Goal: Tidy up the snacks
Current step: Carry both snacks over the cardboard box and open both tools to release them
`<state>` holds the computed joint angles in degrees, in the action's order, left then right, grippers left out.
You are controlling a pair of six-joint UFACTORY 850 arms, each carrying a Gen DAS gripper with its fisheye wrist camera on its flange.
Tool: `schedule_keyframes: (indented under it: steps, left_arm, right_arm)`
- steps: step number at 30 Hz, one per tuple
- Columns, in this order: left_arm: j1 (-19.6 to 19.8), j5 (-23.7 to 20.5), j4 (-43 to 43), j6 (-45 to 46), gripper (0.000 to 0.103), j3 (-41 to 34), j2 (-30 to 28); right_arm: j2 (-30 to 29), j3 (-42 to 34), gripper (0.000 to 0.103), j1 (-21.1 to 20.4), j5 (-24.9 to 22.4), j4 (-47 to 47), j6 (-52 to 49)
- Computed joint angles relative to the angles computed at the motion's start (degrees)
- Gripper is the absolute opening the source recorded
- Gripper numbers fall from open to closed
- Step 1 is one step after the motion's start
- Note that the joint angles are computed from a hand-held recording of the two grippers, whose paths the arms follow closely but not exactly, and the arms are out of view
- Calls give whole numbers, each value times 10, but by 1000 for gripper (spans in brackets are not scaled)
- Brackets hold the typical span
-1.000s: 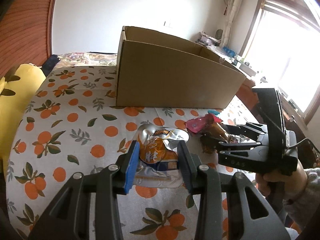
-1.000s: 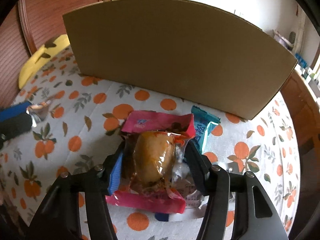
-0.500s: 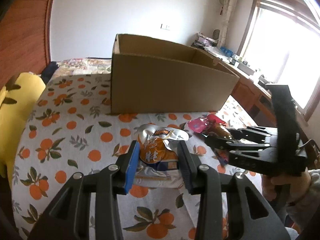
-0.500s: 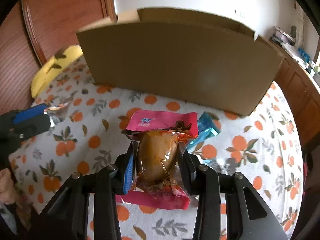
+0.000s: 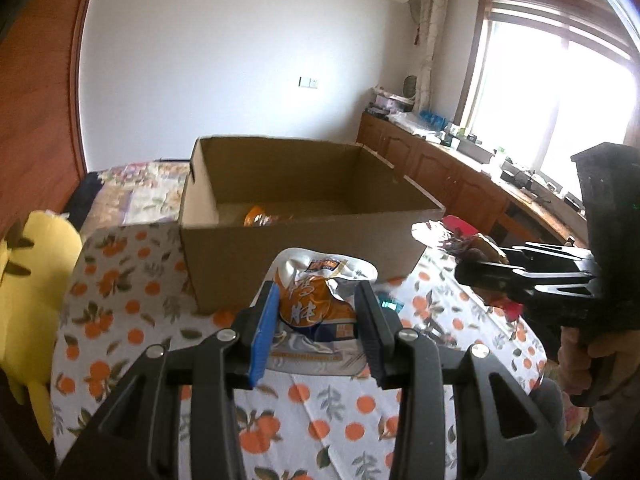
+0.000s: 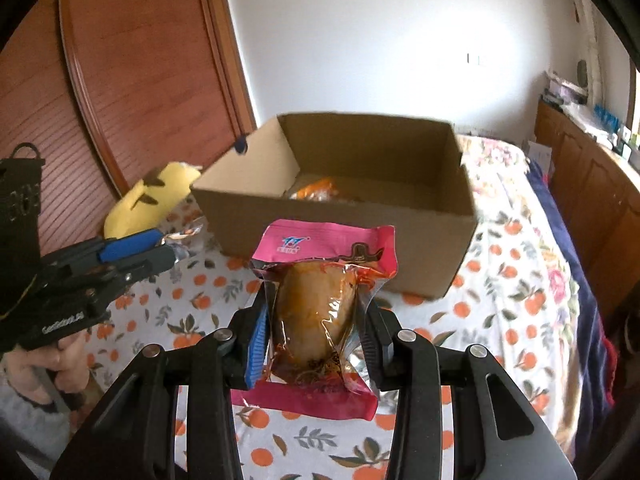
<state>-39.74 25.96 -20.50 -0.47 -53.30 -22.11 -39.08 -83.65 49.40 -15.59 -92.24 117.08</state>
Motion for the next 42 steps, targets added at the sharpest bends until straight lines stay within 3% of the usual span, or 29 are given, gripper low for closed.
schedule_keyframes:
  steps: [13, 25, 30, 34, 42]
  left_arm:
    - [12, -26, -5, 43, 38, -76, -25]
    - [42, -67, -28, 95, 38, -172, -81]
    - [52, -84, -63, 133, 38, -207, -111]
    - [55, -94, -118, 190, 38, -226, -134]
    - [64, -118, -156, 218, 39, -264, -170]
  right_arm:
    - [30, 7, 40, -14, -6, -9, -31]
    - [-21, -87, 40, -46, 18, 100, -206]
    - [-64, -141, 40, -63, 33, 180, -300]
    - [-110, -200, 40, -80, 52, 357, -482]
    - [-178, -283, 40, -99, 50, 608, -740]
